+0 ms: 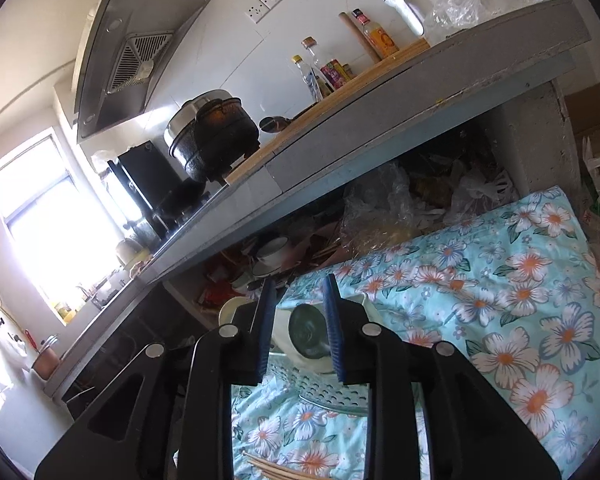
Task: Organize utensils
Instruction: 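Move both grippers toward the bamboo chopsticks lying on the quilt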
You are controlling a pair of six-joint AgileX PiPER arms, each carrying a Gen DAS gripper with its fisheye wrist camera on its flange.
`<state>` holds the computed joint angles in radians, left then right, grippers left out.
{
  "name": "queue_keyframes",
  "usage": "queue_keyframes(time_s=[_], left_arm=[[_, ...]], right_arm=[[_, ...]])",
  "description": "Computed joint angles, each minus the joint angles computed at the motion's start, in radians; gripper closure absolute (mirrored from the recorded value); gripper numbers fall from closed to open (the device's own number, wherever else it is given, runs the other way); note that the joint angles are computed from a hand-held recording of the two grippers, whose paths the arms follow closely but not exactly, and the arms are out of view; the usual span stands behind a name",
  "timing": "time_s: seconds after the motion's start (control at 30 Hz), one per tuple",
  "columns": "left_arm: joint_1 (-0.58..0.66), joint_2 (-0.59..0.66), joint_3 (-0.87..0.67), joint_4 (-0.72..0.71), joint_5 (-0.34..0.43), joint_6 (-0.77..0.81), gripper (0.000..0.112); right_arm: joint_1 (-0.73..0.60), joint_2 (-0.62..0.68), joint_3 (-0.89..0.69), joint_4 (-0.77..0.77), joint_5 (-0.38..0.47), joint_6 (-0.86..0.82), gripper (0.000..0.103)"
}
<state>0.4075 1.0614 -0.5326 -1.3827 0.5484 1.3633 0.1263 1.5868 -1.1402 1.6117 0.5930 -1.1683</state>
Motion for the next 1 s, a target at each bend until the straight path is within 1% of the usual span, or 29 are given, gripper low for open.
queue_keyframes(time_s=[0.13,0.2,0.23,0.33,0.43,0.47,0.53,0.6,0.67,0.77,0.83,0.93,1.0], left_arm=[[0.005,-0.023,0.020,0.052,0.035,-0.026,0.068],[-0.002,-0.034,0.032,0.076,0.046,-0.038,0.067],[-0.005,-0.039,0.040,0.082,0.055,-0.039,0.067],[-0.020,-0.048,0.065,0.095,0.074,-0.037,0.067],[-0.060,-0.044,0.087,0.113,0.075,-0.036,0.066],[-0.083,-0.039,0.089,0.127,0.067,-0.044,0.066],[-0.139,-0.031,0.089,0.168,0.044,-0.073,0.065],[-0.208,-0.024,0.087,0.210,0.015,-0.105,0.060],[-0.280,-0.011,0.085,0.261,-0.015,-0.145,0.055],[-0.416,0.007,0.096,0.350,-0.094,-0.247,0.051],[-0.487,0.018,0.105,0.381,-0.135,-0.301,0.048],[-0.566,0.023,0.114,0.424,-0.192,-0.366,0.042],[-0.619,0.028,0.113,0.490,-0.233,-0.443,0.039]], right_arm=[[0.011,-0.106,0.149,-0.012,-0.029,-0.041,0.069],[0.019,-0.133,0.213,-0.027,-0.033,-0.033,0.065],[0.022,-0.139,0.238,-0.045,-0.034,-0.018,0.064],[0.068,-0.151,0.317,-0.117,-0.091,0.064,0.063],[0.101,-0.149,0.388,-0.141,-0.131,0.106,0.057],[0.111,-0.150,0.410,-0.136,-0.146,0.108,0.054],[0.122,-0.149,0.442,-0.140,-0.168,0.117,0.050],[0.145,-0.146,0.463,-0.152,-0.203,0.131,0.046],[0.154,-0.141,0.470,-0.179,-0.222,0.155,0.045],[0.140,-0.131,0.468,-0.189,-0.203,0.156,0.043],[0.133,-0.129,0.468,-0.183,-0.190,0.142,0.043],[0.126,-0.126,0.472,-0.175,-0.180,0.123,0.043],[0.112,-0.120,0.472,-0.165,-0.165,0.107,0.043]])
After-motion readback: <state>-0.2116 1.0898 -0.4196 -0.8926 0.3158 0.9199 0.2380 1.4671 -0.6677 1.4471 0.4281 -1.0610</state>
